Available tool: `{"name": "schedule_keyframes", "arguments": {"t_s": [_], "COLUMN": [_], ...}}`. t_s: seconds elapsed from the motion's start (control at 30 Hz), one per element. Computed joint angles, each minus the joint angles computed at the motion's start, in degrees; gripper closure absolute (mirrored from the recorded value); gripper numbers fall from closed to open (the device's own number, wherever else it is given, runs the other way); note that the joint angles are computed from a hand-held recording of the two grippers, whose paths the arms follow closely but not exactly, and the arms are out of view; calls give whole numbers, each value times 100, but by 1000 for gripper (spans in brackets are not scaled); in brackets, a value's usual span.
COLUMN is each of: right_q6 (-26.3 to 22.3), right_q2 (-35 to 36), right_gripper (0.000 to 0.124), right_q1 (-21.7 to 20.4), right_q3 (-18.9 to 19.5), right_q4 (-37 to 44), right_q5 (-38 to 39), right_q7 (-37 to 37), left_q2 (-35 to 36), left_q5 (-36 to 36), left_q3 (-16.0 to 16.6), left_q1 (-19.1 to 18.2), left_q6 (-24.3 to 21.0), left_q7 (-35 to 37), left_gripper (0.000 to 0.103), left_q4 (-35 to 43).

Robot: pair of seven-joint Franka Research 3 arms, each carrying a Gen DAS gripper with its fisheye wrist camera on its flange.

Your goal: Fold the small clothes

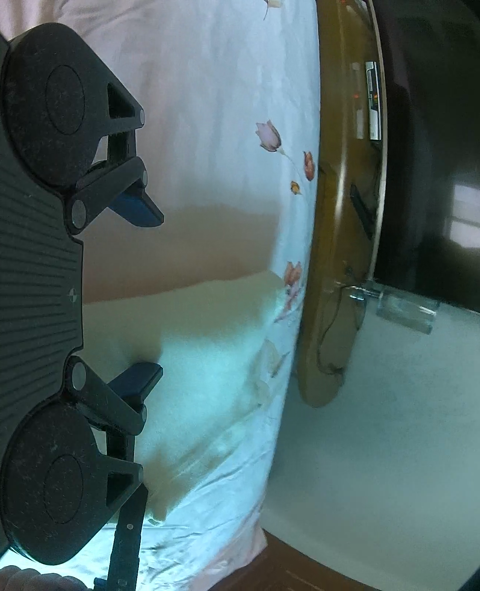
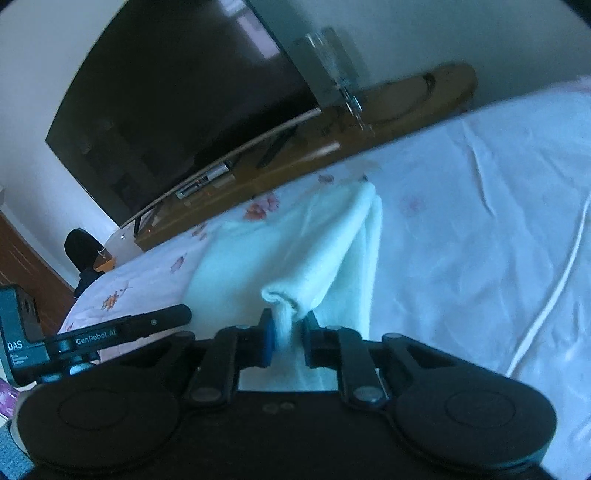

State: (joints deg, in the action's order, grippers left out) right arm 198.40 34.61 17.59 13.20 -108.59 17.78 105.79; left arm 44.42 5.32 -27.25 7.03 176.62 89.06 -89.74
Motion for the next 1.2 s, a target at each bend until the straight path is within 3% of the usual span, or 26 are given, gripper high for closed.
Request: {"name": "schedule_keyframes", "arguments": {"t_s": [0.03, 0.1, 0.17, 0.27, 0.4, 0.47, 0.57, 0.77, 0.83, 0.97, 1.0, 1.1, 1.2], "right_q6": [-7, 204, 221, -21, -38, -156, 45, -33, 30, 460, 537, 499, 411], "right_q2": [7, 58, 23, -5, 38, 18, -109, -200, -332, -313, -288, -195, -510], "right_gripper": [108, 108, 108, 109, 109, 100, 92, 93, 93, 90, 92, 115, 116], "right_q1": [22, -324, -299, 131, -257, -554, -1207, -1479, -1354, -1801, -1772, -1709, -880], "right_q3": [-9, 310, 272, -196, 178, 451, 1126, 1370, 1251, 1681, 1649, 1568, 790], "right_q4": [-19, -161, -206, -89, -76, -99, -479, -786, -998, -1396, -1397, -1278, -1322], "right_q5": [205, -126, -111, 92, -33, -211, -647, -1102, -1051, -1575, -1633, -1871, -1452], "right_q7": [-127, 231, 283, 98, 293, 374, 608, 955, 1057, 1551, 1634, 1861, 1631], "left_q2": [-12, -25, 48, 171, 122, 72, 4, -559, -646, -782, -814, -898, -940], "left_q5": [0, 25, 26, -77, -190, -209, -306, -390, -276, 64, 127, 318, 459], "left_q3": [-62, -88, -90, -114, -149, -81, -247, -855, -939, -817, -750, -632, -697], "left_q1": [62, 98, 84, 65, 104, 61, 236, 987, 1130, 1085, 1030, 939, 1008], "left_q6": [33, 61, -150, -298, -263, -251, -289, 259, 434, 657, 653, 610, 543], "left_q7": [34, 59, 90, 225, 329, 324, 408, 527, 483, 279, 194, -24, -101], "left_gripper": [22, 22, 22, 22, 22, 22, 22, 22, 22, 22, 22, 22, 22], "left_q4": [-46, -64, 84, 215, 133, 89, -59, -1361, -1673, -1909, -1915, -1944, -1973]}}
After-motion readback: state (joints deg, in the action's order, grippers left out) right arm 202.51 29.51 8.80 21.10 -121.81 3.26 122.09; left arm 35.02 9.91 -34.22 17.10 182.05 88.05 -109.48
